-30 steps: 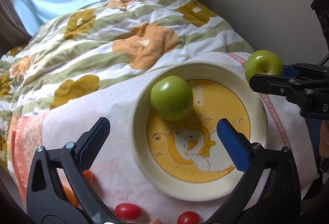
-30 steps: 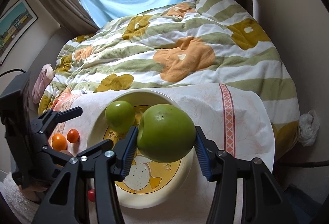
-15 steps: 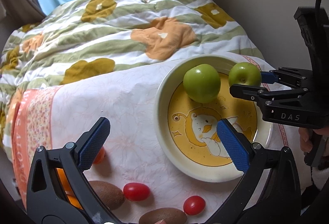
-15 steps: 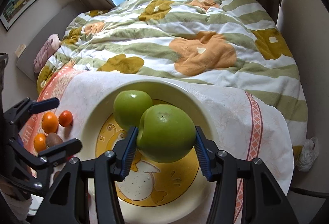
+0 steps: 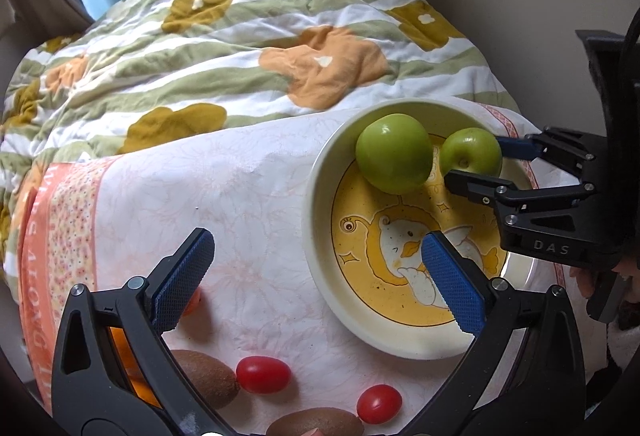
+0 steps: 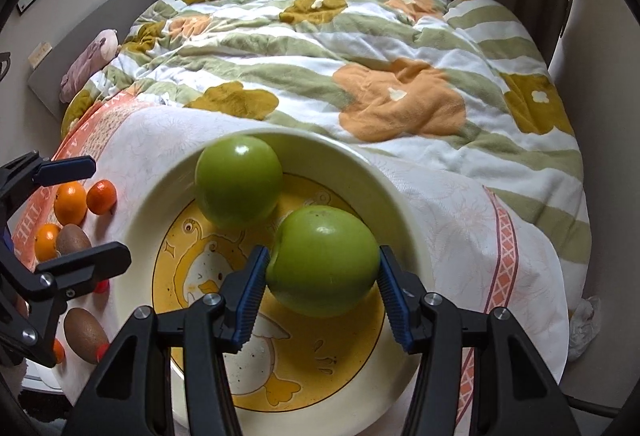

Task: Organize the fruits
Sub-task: 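Open both tools to drop the apples into the bowl and withdraw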

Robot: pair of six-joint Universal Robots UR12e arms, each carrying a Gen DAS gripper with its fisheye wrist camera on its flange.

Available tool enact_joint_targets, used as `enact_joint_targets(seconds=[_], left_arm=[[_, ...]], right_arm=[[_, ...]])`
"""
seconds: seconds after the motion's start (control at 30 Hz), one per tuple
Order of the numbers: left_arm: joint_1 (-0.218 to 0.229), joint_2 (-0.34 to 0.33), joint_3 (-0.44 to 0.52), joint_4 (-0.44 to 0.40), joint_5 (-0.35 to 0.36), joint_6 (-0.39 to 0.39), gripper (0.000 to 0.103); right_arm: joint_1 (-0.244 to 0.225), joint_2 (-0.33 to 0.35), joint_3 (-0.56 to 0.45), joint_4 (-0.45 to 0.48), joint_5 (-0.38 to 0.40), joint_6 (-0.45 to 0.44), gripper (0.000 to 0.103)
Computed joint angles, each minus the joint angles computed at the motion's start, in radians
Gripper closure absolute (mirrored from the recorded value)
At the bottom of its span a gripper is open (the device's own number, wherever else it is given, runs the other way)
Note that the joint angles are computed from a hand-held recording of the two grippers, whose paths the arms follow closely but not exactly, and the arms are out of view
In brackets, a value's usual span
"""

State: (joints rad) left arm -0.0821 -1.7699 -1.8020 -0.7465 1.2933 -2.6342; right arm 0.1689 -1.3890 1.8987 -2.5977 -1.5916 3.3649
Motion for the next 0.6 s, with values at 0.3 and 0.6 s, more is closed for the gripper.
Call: enact_joint_targets(seconds=[0.3, 0.6], left_arm=[[0.005, 0.011, -0.005, 0.005, -0.002, -0.01, 0.0], [0.025, 0.048, -0.02, 0.018, -0.029, 0.002, 0.0]], right_arm=[[-0.014, -0.008, -0.005, 0.024, 0.101, 0.022, 0.001], [-0.011, -0.037, -0.027, 0.105, 0.093, 0.098, 0.001]])
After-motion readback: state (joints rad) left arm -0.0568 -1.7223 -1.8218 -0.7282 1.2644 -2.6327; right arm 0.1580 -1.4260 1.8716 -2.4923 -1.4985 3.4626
